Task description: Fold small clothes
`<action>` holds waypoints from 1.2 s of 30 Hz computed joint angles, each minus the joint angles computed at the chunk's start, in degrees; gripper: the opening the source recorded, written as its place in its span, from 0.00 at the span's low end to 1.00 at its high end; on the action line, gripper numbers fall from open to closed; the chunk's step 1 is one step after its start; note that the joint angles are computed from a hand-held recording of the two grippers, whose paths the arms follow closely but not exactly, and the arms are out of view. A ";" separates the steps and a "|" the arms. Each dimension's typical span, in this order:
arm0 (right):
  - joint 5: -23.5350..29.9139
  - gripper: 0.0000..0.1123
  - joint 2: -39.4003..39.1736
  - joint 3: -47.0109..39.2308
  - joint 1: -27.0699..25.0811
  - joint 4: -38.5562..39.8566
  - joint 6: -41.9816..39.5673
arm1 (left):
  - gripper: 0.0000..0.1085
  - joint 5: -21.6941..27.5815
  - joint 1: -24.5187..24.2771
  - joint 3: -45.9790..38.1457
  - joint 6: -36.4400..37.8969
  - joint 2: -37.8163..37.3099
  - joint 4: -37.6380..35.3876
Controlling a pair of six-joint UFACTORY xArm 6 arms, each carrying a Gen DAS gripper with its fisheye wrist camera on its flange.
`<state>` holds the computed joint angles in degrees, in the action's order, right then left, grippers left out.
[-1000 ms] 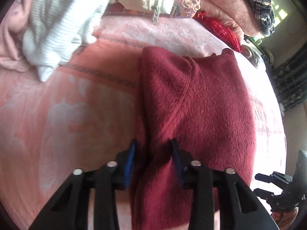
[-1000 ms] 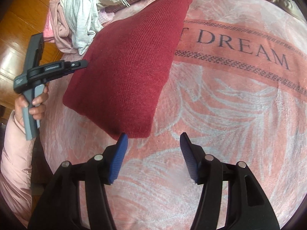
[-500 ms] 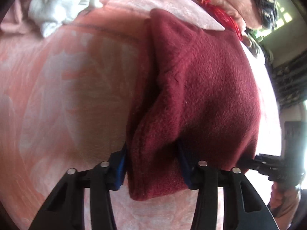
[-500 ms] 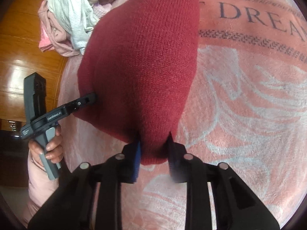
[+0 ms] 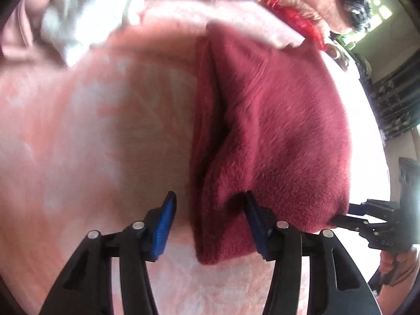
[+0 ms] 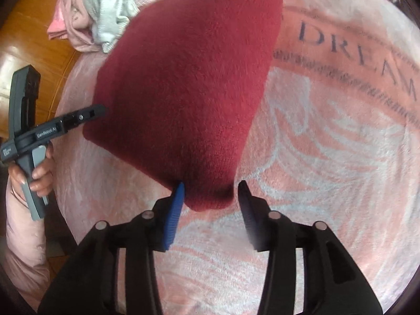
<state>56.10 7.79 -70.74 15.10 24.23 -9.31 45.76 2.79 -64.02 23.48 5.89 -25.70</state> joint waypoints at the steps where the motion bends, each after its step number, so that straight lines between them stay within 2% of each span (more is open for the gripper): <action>1: -0.61 0.39 -0.82 0.38 -0.29 -0.21 -0.45 | 0.58 -0.77 0.32 -0.66 1.01 -0.77 -0.88; 3: -1.43 0.41 -0.47 -1.84 -1.04 -1.11 0.24 | 0.65 -2.81 0.28 -2.77 0.65 -0.29 -1.53; 4: -2.08 0.41 0.15 -3.13 -1.39 -2.08 1.25 | 0.66 -3.28 -0.06 -5.58 -1.23 1.47 -0.09; 8: -3.35 0.43 4.07 -8.02 -2.33 -2.81 3.17 | 0.66 -0.50 -1.64 -18.07 -7.58 11.31 3.70; 11: -4.22 0.43 5.56 -8.65 -2.51 -2.08 2.64 | 0.66 1.57 -2.10 -25.44 -9.82 17.84 2.53; 12: -4.21 0.43 6.10 -8.93 -2.44 -1.94 2.78 | 0.64 2.06 -1.98 -26.72 -9.84 19.05 1.31; 15: -4.29 0.43 6.73 -8.68 -2.97 -1.22 2.08 | 0.31 6.62 -2.02 -32.08 -10.67 23.91 -0.67; 16: -4.32 0.43 6.88 -8.69 -2.87 -0.93 2.09 | 0.24 4.97 -1.90 -31.14 -11.20 23.82 -0.91; 20: -4.54 0.43 7.45 -8.80 -3.14 -1.60 2.45 | 0.24 3.98 0.01 -29.85 -10.34 24.35 -4.41; 23: -4.41 0.45 7.39 -9.15 -3.42 -1.36 2.52 | 0.36 4.23 -0.15 -27.06 -7.19 21.11 -5.15; 24: -4.61 0.46 7.27 -9.22 -3.51 -1.05 2.34 | 0.50 4.89 -0.12 -26.45 -6.27 20.19 -5.72; 25: -4.76 0.48 7.19 -9.33 -3.66 -0.45 2.05 | 0.69 5.72 0.13 -25.66 -4.87 19.18 -7.13; 27: -4.68 0.56 7.59 -10.23 -3.96 0.01 2.48 | 0.86 8.27 1.28 -23.75 0.15 17.03 -11.84; 31: -3.00 0.59 9.92 -13.70 -3.58 -0.10 3.18 | 0.86 13.98 2.36 -24.77 -1.01 17.91 -10.99; 33: -2.04 0.60 11.52 -15.56 -3.30 0.77 3.53 | 0.86 13.82 2.04 -25.43 -1.84 18.92 -9.12; 36: -1.62 0.62 13.67 -17.53 -3.32 2.68 3.69 | 0.86 16.68 2.04 -26.43 1.12 20.64 -11.89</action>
